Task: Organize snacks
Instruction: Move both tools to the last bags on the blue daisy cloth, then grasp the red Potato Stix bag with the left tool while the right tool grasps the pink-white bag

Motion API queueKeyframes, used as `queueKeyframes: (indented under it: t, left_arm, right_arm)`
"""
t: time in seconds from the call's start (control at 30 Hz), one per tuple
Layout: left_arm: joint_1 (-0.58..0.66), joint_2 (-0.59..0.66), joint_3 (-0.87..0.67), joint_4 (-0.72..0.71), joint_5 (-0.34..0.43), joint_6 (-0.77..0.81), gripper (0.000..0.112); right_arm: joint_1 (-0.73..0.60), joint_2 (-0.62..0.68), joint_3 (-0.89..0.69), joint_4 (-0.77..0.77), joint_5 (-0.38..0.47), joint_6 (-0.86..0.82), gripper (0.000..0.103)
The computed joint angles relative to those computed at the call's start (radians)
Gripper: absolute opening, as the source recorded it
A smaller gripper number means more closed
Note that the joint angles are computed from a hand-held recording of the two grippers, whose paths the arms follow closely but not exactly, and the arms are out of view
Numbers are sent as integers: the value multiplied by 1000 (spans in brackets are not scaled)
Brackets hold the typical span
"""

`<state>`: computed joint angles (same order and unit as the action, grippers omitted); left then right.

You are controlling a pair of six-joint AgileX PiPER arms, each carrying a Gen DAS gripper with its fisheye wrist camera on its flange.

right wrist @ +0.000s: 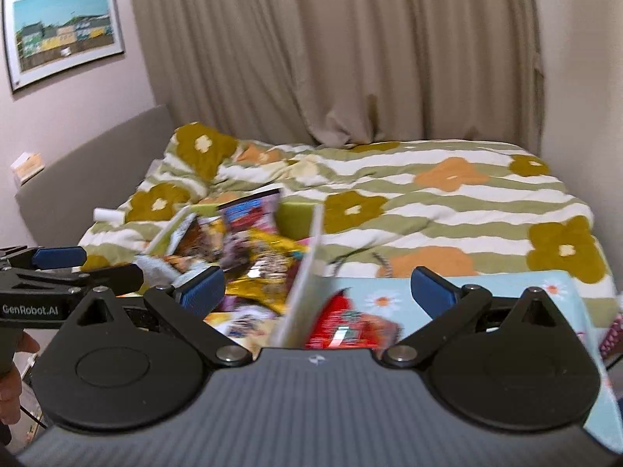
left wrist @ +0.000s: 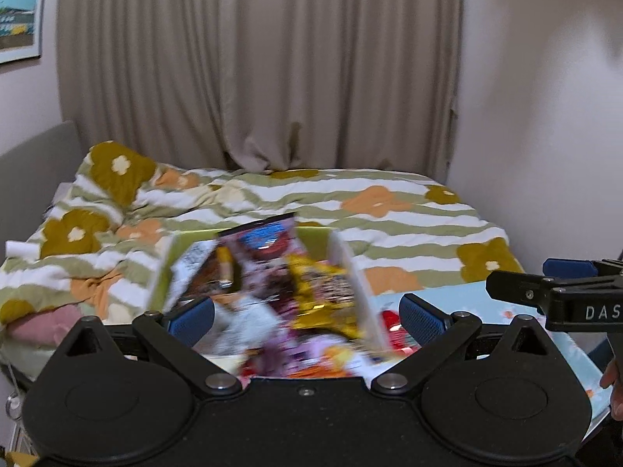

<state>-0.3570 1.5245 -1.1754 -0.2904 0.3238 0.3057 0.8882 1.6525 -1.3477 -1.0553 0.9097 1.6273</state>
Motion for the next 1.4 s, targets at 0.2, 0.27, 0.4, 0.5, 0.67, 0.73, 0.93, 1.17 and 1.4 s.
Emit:
queueKeyframes:
  t: [0.2, 0.27, 0.4, 0.5, 0.67, 0.73, 0.93, 1.17, 1.4]
  left_arm:
    - [-212, 84, -74, 452, 2, -508, 103]
    - [-271, 125, -109, 576, 21, -645, 103]
    - [-373, 230, -200, 795, 81, -879, 103]
    - [-428, 317, -273, 902, 138, -990, 102]
    - [-505, 479, -418, 1066, 274, -1135, 102]
    - [-525, 556, -501, 1080, 345, -1143, 102]
    - [-549, 745, -708, 1097, 504, -1121, 102]
    - [-558, 942, -943, 1111, 665, -1023, 102]
    - [-551, 1066, -1112, 1102, 774, -939, 102]
  right_arm:
    - [-91, -178, 196, 53, -30, -32, 103]
    - [-133, -226, 250, 83, -47, -60, 103]
    - [-226, -307, 353, 137, -92, -126, 103]
    - [-301, -347, 420, 161, -134, -167, 103]
    - [-457, -369, 508, 245, -258, -277, 103]
    - [-509, -366, 535, 280, -304, -322, 103]
    - [-635, -296, 593, 387, -450, -443, 103]
    - [-691, -223, 650, 363, -541, -391, 103]
    - [-733, -185, 676, 372, -596, -390, 103]
